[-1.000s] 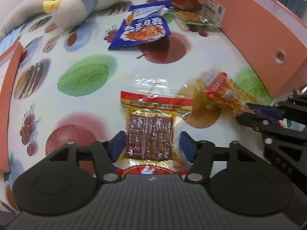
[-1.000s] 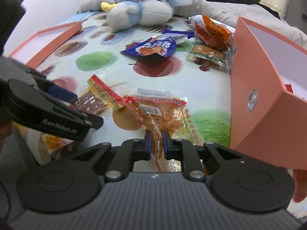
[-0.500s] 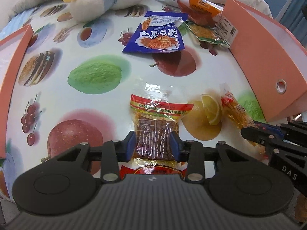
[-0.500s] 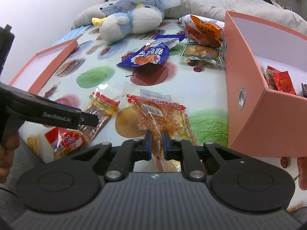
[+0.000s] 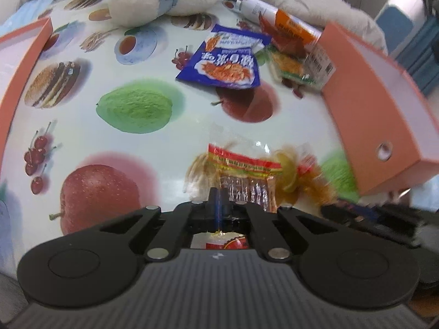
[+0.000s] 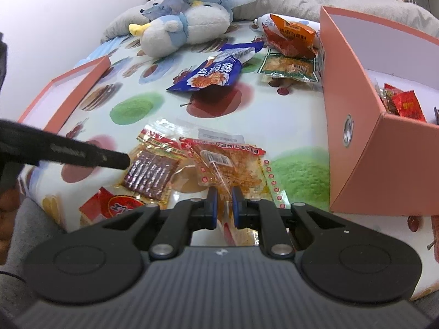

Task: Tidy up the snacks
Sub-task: 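Lift the jerky packet with the left gripper while the right gripper holds the orange packet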

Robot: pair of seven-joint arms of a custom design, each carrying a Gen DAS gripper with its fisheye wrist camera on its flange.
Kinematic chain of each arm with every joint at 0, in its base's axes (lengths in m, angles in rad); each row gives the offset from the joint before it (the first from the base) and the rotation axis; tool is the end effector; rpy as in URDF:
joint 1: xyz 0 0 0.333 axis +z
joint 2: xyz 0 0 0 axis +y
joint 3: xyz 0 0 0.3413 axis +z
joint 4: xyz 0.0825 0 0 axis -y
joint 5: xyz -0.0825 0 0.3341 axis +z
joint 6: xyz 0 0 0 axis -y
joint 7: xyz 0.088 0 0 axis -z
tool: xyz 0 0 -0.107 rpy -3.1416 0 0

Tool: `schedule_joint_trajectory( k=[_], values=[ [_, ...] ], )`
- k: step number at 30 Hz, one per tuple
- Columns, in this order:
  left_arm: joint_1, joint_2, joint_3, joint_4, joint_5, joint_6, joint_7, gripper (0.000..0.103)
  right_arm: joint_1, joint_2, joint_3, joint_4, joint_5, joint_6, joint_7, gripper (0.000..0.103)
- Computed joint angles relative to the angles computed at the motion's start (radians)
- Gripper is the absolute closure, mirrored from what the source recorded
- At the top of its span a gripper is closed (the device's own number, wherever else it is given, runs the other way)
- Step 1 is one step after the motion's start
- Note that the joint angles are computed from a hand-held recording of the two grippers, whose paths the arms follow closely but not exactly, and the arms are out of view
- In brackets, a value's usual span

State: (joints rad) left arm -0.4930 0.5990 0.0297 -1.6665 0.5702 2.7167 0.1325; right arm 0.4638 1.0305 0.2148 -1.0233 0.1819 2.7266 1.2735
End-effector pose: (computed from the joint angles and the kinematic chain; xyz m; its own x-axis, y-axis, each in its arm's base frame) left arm 0.6087 -0.3303 0.3554 0.4012 -0.8790 0.2578 -0.7447 -0.4769 -0.4669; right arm 0.6787 0.4321 0.3333 0.6547 -0.7400 -0.1542 -0.6308 -0.4225 -0.6508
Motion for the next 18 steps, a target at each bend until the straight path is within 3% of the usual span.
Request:
schedule_joint_trajectory(
  k=[3, 8, 13, 14, 16, 17, 18],
  values=[
    [0.005, -0.012, 0.007, -0.026, -0.005, 0.081, -0.032, 0.103, -0.003, 0.003, 0.004, 0.003, 0.005, -0.007, 0.0, 0.089],
    [0.02, -0.006, -0.005, -0.052, -0.068, 0.121, -0.018, 0.103, 0.008, 0.003, -0.015, -0.01, -0.01, -0.001, 0.005, 0.089],
    [0.014, -0.053, 0.019, -0.176, -0.14, 0.232, -0.078, 0.1, -0.011, 0.0, 0.009, -0.018, 0.003, -0.006, -0.011, 0.09],
    [0.023, -0.062, 0.011, -0.199, -0.165, 0.25, -0.08, 0.093, -0.011, 0.002, 0.008, -0.013, 0.004, -0.01, -0.012, 0.09],
    [0.024, -0.081, 0.01, -0.249, -0.212, 0.291, -0.096, 0.064, -0.008, 0.005, 0.005, -0.009, 0.004, -0.01, -0.013, 0.09],
    [0.013, -0.089, 0.02, -0.269, -0.231, 0.305, -0.108, 0.042, -0.006, 0.006, 0.004, -0.008, 0.004, -0.009, -0.013, 0.09],
    [-0.024, -0.097, 0.062, -0.296, -0.232, 0.337, -0.14, 0.038, -0.005, 0.009, 0.003, -0.002, 0.004, -0.011, -0.013, 0.09]
  ],
)
